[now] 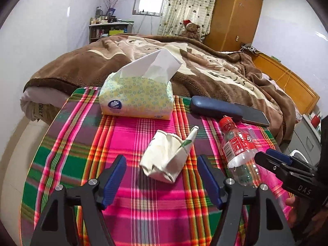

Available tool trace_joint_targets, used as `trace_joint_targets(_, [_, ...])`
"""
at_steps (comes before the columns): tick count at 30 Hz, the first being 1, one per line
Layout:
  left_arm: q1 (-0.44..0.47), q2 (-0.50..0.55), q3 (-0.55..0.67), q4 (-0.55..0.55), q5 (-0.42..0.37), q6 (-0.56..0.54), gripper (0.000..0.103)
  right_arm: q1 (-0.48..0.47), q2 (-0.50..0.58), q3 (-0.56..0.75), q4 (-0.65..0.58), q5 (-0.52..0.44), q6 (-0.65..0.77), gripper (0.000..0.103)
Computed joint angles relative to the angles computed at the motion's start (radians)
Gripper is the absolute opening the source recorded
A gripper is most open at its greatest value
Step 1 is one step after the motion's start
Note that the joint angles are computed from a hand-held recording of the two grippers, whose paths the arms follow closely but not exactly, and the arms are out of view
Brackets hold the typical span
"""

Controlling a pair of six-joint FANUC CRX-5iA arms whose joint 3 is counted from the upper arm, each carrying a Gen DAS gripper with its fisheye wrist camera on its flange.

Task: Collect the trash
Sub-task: 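Grasp the clear Coca-Cola bottle with the right gripper while the left grasps the crumpled white paper, then lift the bottle and paper packet up off the bed with both grippers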

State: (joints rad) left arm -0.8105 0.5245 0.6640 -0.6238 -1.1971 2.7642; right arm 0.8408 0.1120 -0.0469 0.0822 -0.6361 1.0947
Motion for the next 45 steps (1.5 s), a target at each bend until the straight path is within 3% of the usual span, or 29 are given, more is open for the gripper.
trace_joint_targets(6, [0.047,0.008,-0.017,0.078,0.060,-0.064,0.071,0.001,0.052,0.076,-0.076,-0.047,0.069,0.065])
trace_joint_targets(10, [0.068,0.023,-0.009,0.103,0.052,-0.095,0.071,0.018,0.063,0.065,-0.036,-0.053,0.051,0.066])
trace_joint_targets(17, [0.110,0.021,-0.052,0.172,0.141,-0.135,0.071,0.012,0.092,0.082,0.001,-0.090,0.015,0.067])
trace_joint_targets(25, [0.113,0.075,0.013,0.182,0.096,-0.171,0.072,0.016,0.099,0.075,0.051,-0.073,0.000,0.067])
trace_joint_targets(31, [0.116,0.069,0.002,0.177,0.121,-0.164,0.071,0.016,0.107,0.083,0.050,-0.069,0.017,0.067])
trace_joint_targets(33, [0.112,0.070,0.006,0.169,0.118,-0.161,0.063,0.010,0.106,0.087,0.034,-0.070,0.021,0.067])
trace_joint_targets(38, [0.103,0.077,0.028,0.155,0.086,-0.162,0.052,0.004,0.095,0.071,0.030,-0.045,0.000,0.066])
trace_joint_targets(45, [0.069,0.091,0.067,0.125,0.036,-0.146,0.046,0.016,0.066,0.025,0.064,-0.021,-0.026,0.064])
